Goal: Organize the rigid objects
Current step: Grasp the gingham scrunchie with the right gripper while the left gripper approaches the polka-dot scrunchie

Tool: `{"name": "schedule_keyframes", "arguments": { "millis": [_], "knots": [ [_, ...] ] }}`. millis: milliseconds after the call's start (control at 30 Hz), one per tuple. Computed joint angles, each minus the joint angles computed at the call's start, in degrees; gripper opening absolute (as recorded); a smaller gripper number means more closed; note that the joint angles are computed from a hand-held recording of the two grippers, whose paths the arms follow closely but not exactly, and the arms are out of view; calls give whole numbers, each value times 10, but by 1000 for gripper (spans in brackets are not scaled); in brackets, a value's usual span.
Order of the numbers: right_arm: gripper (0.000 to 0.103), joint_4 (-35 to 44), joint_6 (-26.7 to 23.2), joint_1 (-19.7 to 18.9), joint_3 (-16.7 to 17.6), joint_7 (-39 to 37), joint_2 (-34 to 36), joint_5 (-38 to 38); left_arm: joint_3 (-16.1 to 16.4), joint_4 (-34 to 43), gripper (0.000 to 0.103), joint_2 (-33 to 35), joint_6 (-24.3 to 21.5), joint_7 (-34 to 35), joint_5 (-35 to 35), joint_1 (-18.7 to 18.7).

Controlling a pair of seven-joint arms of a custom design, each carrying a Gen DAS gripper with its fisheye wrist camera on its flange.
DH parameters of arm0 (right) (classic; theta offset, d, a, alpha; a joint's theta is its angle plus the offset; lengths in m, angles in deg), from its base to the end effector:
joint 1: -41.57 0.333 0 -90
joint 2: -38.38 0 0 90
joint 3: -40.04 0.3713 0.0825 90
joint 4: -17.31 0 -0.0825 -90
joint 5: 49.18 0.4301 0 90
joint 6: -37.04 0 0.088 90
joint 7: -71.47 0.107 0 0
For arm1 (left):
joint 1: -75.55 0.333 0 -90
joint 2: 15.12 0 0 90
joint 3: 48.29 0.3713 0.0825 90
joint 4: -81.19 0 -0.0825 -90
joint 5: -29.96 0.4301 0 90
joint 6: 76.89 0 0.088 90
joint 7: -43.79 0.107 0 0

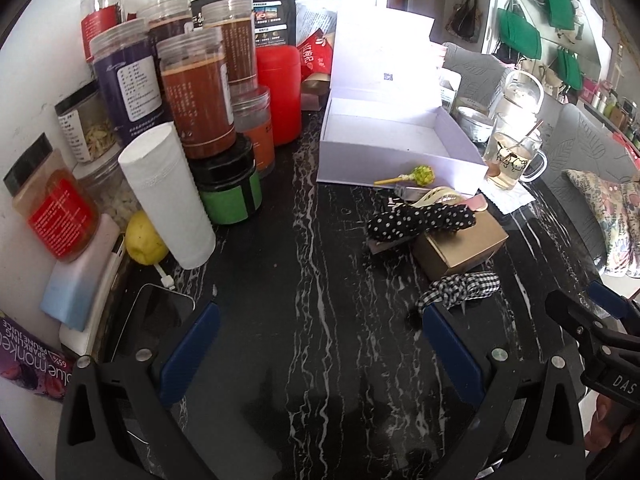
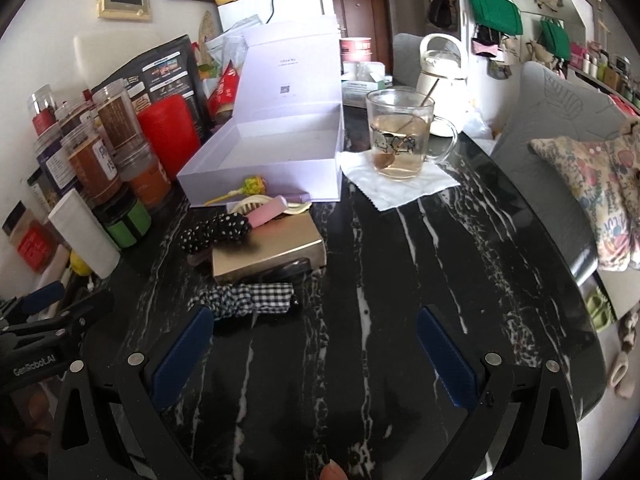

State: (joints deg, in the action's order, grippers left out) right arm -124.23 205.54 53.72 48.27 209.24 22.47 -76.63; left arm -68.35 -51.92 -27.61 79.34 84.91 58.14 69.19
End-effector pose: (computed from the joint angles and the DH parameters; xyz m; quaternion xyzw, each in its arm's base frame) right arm 0.4653 0.2089 0.5020 -0.6431 0.6653 -0.2110 0.3151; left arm 0.4774 -0.2676 0.5169 -0.6586 0.6693 -0.2555 0.2303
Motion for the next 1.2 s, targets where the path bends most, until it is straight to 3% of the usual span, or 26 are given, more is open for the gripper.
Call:
{"name": "schedule_keyframes", "arguments": {
  "millis": [533,600,767,1000,1200],
  "knots": [
    [103,47,68,33,-17,-58,103,33,31,-2,103,29,28,80,-57,-7],
    [103,54,73,48,-28,-95,116,64,33,0,103,33,30,87,-64,-7],
    [103,77,59,60,-31,-151,145,97,37,4,103,41,36,99,-77,-6],
    [103,104,28,63,-32,-124,170,24,37,15,103,52,50,105,-62,-5],
    [102,106,23,64,-31,-155,179,53,44,27,103,64,50,115,-64,-11]
  ]
}}
